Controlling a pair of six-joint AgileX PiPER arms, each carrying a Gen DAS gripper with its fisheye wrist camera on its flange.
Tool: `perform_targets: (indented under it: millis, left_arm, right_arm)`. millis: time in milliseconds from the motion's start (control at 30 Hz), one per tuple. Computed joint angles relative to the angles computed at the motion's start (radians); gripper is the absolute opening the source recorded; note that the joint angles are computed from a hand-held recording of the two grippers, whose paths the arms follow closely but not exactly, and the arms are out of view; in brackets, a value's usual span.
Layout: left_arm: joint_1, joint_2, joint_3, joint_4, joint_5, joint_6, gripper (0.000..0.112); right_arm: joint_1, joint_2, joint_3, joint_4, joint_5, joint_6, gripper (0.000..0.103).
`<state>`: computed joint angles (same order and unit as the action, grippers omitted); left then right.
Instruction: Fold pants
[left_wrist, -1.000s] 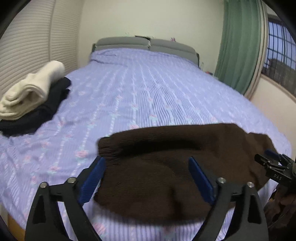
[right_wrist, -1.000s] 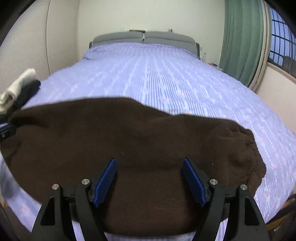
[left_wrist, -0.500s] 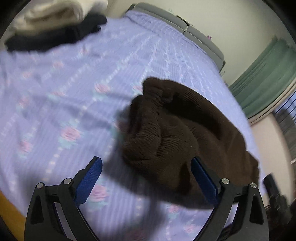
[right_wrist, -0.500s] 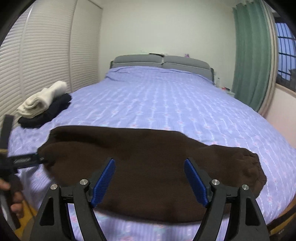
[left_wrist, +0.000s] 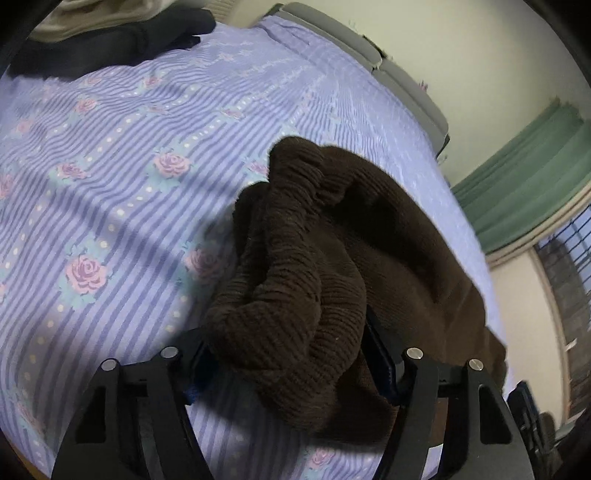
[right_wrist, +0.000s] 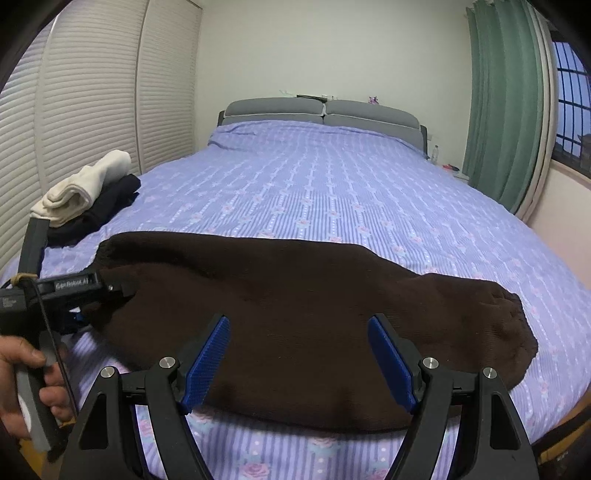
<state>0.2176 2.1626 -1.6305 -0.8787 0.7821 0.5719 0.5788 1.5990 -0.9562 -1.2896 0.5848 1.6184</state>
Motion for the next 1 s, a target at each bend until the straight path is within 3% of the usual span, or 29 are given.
perform_targets:
  millis: [100,133,167,267,433,700,833,900,1000]
  left_arm:
    - [-0.008,0.007,-0.01,0.009,-0.012,-0.016,0.072]
    - [-0.014,-0.011,0.019,-0.013,-0.047,0.006,0.059]
    - [-0.016,-0.022,0.033,-0.041,-0.048,0.043,0.038]
    - [-0.037,-0.066,0.065,-0.03,-0.063,0.068,0.03]
    - [-0.084,-0.168,0.114,0.005,-0.13,0.088,0.029]
    - [-0.268,-0.38,0.184,0.103,-0.275,0.081,0.028]
    - [-0.425,-0.402,0.108,0.277,-0.305,-0.096,0.028]
    - [-0.521,-0.379,0.041,0.444,-0.316,-0.254,0.028]
    - [-0.641,-0.292,-0.111,0.633,-0.263,-0.448,0.028]
  right_arm:
    - [-0.008,0.007,-0.006,0.014,-0.004,-0.009,0.077]
    - [-0.013,0.007,-0.006,0.02,-0.009,-0.012,0.077]
    - [-0.015,0.005,-0.006,0.028,-0.011,-0.018,0.077]
    - [-0.014,-0.009,0.005,0.028,-0.005,-0.024,0.077]
    - [-0.037,-0.055,0.028,0.011,0.019,-0.05,0.077]
    - [-0.201,-0.164,0.063,0.109,-0.017,-0.198,0.077]
    - [-0.291,-0.243,0.082,0.169,-0.031,-0.298,0.077]
    - [-0.362,-0.296,0.096,0.227,-0.049,-0.379,0.077]
    - [-0.501,-0.367,0.113,0.368,-0.096,-0.56,0.077]
